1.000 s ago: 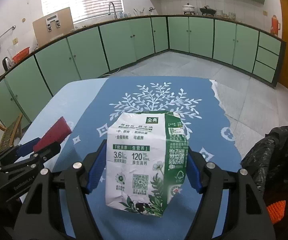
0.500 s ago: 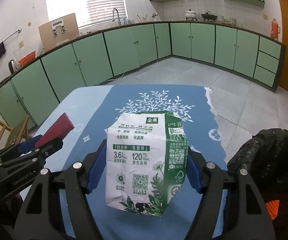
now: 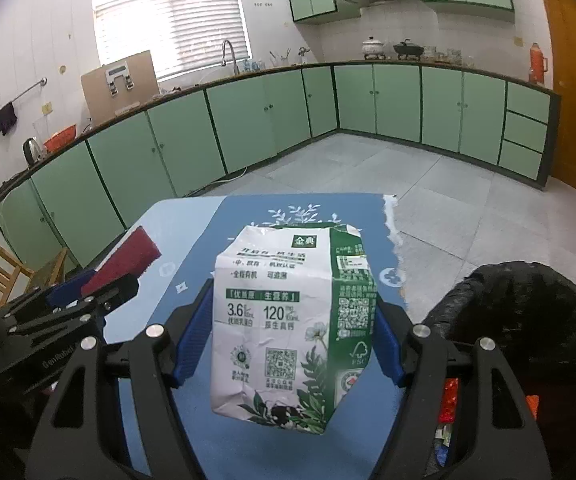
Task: Collect trash
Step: 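Lift the carton and pad and carry both over the bin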
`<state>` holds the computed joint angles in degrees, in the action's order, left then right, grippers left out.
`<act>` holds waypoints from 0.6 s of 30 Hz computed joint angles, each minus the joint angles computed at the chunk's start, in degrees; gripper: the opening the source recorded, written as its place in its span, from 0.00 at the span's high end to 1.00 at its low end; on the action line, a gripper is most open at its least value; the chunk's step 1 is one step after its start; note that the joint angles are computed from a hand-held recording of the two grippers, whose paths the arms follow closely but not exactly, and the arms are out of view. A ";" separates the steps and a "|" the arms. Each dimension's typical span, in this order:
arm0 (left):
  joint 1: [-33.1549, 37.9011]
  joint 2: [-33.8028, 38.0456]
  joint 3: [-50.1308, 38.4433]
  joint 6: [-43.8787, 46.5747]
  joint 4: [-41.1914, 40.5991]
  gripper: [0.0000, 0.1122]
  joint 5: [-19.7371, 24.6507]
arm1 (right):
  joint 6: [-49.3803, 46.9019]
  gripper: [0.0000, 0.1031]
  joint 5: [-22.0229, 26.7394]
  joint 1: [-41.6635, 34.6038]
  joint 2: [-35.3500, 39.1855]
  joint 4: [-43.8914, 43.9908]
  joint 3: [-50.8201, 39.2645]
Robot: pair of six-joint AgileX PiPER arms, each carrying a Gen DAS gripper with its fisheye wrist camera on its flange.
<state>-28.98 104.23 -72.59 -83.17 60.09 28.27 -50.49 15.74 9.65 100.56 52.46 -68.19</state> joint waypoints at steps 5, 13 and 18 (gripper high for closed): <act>-2.57 0.16 -1.76 0.10 0.00 0.47 1.72 | -5.40 0.34 1.41 -3.09 -3.37 4.59 2.61; -6.65 1.49 -5.33 0.66 -0.12 0.47 4.06 | -12.84 0.34 3.96 -8.92 -7.64 10.41 6.36; -9.10 3.20 -8.53 2.36 -1.44 0.47 4.84 | -15.16 0.34 5.24 -12.51 -10.49 11.76 8.57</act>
<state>-38.08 107.42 -81.12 -80.81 58.65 33.11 -65.65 20.99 -2.87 90.07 64.22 -59.62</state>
